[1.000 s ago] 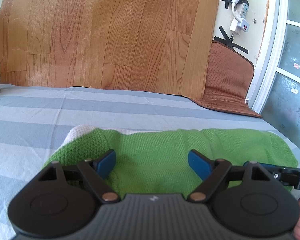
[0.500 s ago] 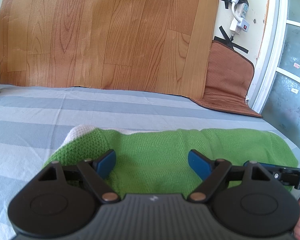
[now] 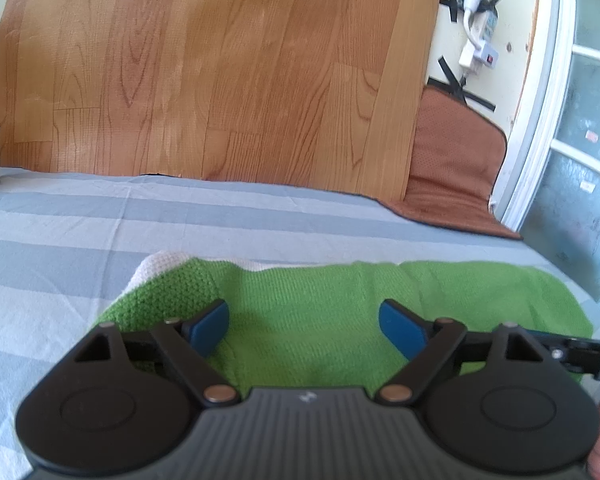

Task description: Fold small clothes

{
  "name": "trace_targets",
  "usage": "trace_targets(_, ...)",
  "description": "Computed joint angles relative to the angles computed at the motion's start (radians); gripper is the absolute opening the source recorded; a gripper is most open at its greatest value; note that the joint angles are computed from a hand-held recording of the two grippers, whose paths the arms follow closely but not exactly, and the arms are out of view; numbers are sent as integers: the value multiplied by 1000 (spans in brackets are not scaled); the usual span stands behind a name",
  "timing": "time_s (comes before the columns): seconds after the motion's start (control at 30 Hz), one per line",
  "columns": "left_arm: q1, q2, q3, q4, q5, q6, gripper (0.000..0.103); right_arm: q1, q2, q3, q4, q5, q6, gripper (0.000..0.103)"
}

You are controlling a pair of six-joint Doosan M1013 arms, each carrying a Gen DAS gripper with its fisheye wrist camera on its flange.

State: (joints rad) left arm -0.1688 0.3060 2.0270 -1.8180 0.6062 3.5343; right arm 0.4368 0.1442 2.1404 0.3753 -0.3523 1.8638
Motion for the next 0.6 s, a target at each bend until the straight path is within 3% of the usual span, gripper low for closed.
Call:
trace_targets(0.07, 9, -1, 4, -29, 24, 3, 90, 10, -24, 25, 3, -52, 17, 48)
trace_targets(0.2, 25, 6, -4, -16, 53, -56, 91, 55, -99, 77, 334, -167, -263, 51)
trace_targets(0.3, -6, -2, -10, 17, -47, -65, 86, 85, -146, 106, 596, -244, -445, 58)
trace_targets(0.37, -28, -12, -2, -10, -106, -3, 87, 100, -162, 108, 785, -267, -584, 60)
trace_targets(0.43, -44, -19, 2, -25, -147, 37, 87, 104, -168, 113, 907, -276, -637, 62)
trace_targets(0.5, -45, -20, 3, -24, -152, 41, 89, 87, -172, 124, 924, -232, -572, 65)
trace_targets(0.6, -21, -16, 1, -9, -88, -3, 89, 66, -164, 124, 941, -161, -523, 65)
